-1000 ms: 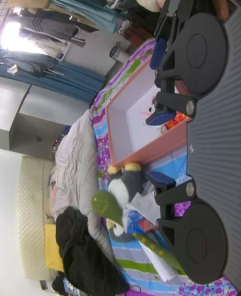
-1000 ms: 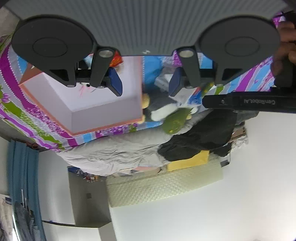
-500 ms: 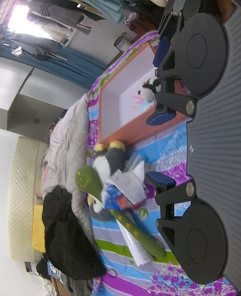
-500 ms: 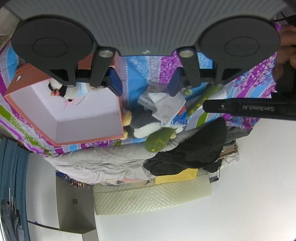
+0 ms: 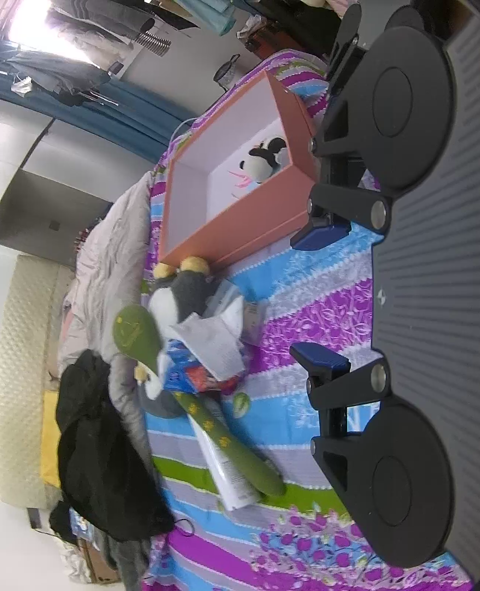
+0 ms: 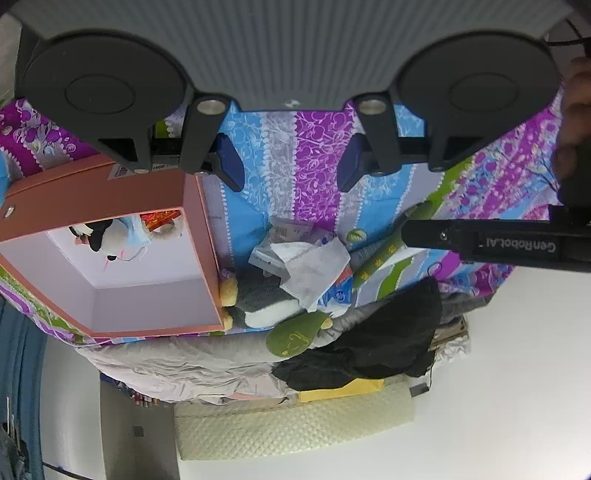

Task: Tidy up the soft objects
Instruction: 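Move both open tools back from the box toward the pile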

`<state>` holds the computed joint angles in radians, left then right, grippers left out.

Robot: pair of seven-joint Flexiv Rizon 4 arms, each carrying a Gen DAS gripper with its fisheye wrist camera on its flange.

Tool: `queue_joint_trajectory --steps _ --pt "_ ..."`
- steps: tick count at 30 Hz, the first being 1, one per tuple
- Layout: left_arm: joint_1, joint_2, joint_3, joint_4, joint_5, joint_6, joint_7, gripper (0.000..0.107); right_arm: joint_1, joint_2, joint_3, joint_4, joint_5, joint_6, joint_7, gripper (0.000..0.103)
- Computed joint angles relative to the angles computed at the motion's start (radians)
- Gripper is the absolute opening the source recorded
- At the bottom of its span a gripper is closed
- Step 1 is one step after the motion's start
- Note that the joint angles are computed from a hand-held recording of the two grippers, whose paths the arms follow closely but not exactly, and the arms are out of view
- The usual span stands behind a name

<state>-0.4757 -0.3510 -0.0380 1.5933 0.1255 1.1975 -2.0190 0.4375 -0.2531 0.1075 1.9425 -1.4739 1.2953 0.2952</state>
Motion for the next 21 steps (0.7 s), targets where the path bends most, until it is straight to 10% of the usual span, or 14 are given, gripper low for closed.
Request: queue_joint_trajectory --steps 21 --pt "0.028 -0.178 0.012 -0.154 -0.057 -0.050 0.054 0.061 0.005 -0.124 -0.065 -0.087 0.027 0.048 -0.101 0.058"
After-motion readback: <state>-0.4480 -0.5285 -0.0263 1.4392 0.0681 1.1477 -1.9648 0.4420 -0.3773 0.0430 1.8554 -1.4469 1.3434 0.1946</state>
